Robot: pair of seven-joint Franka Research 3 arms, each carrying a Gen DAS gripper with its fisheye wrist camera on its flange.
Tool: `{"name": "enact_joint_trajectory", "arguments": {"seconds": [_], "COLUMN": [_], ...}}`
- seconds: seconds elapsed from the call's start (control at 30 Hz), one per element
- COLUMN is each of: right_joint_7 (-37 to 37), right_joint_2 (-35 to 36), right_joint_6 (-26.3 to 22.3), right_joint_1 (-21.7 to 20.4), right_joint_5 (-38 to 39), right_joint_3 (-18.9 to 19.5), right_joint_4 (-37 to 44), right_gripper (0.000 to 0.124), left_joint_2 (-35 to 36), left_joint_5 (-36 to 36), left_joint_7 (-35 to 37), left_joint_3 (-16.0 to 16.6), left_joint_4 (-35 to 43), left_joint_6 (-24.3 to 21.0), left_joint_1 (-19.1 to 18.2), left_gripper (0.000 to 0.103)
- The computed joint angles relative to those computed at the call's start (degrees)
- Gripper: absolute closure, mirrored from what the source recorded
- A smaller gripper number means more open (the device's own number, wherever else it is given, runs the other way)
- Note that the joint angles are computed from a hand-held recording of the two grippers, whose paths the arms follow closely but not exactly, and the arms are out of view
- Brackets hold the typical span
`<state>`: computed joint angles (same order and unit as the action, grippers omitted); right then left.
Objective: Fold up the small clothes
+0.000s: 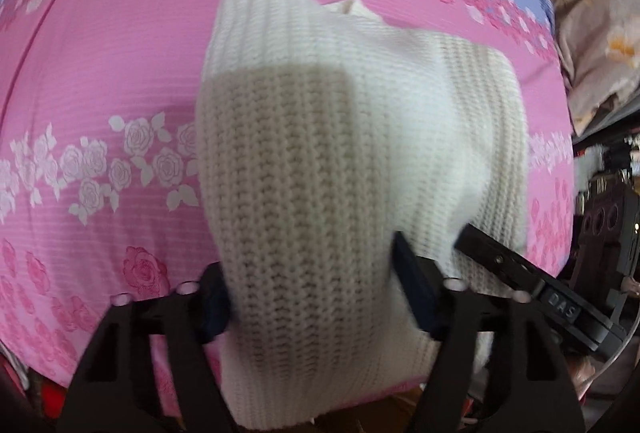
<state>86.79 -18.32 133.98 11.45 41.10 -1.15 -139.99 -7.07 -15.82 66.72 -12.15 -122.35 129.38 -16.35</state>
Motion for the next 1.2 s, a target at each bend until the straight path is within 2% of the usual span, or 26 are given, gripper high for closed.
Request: {"name": "enact_joint_trajectory", "arguments": {"seconds": [0.03,0.13,0.4,0.67,0.83,0.97,1.0,1.07,1.13,1.17,1.2], "right_joint_7": [0.2,2.0,3.6,3.5,2.0,-3.0,-5.3,-7.9,-10.7,-8.2,-3.0], "right_joint_2": [-0.5,-2.0,-11.2,-19.4,-14.6,-7.8,-4.8,0.0,6.4,9.3,13.6], "right_joint_6": [0.0,0.2,-0.6,4.9,12.1,15.8,16.6,17.6,17.6,18.1,19.9], "right_joint_1": [0.0,-0.1,0.5,2.7,7.7,12.5,13.7,14.3,14.3,13.9,11.5], "right_joint_5": [-0.3,-1.0,-0.6,0.7,3.8,7.9,9.1,10.2,11.6,8.1,0.6], "right_joint_3": [0.1,0.5,-0.2,0.5,1.4,0.7,0.5,1.0,1.6,2.3,5.0], "right_joint_4": [-0.1,-0.3,-1.8,-1.9,4.0,12.1,15.2,19.5,23.9,25.3,26.2], "right_gripper": [0.082,0.086,0.089,0.088,0.088,0.088,0.088,0.086,0.077,0.074,0.072], "left_joint_2": [-0.2,-1.8,-5.8,-11.1,-14.4,-14.5,-13.9,-11.6,-9.4,-6.9,-5.2], "left_joint_5": [0.2,-0.5,-3.7,-1.6,0.5,2.7,2.8,3.3,5.4,8.7,11.6], "left_joint_7": [0.6,2.9,7.7,12.2,14.8,16.4,16.3,16.8,15.8,13.0,10.4], "left_joint_3": [0.0,0.3,1.1,3.1,5.8,8.4,8.9,9.9,9.8,9.1,8.7], "left_joint_4": [0.6,1.4,3.3,5.5,6.9,8.3,8.3,7.5,4.3,3.4,3.3], "left_joint_6": [-0.9,-2.6,-4.2,-3.0,-0.8,1.1,1.5,3.5,7.8,8.4,6.7], "left_joint_1": [0.0,-0.3,-1.4,-0.9,1.1,4.2,5.0,6.9,9.4,11.5,13.1], "left_gripper": [0.052,0.059,0.061,0.061,0.061,0.059,0.057,0.045,0.021,0.021,0.03]}}
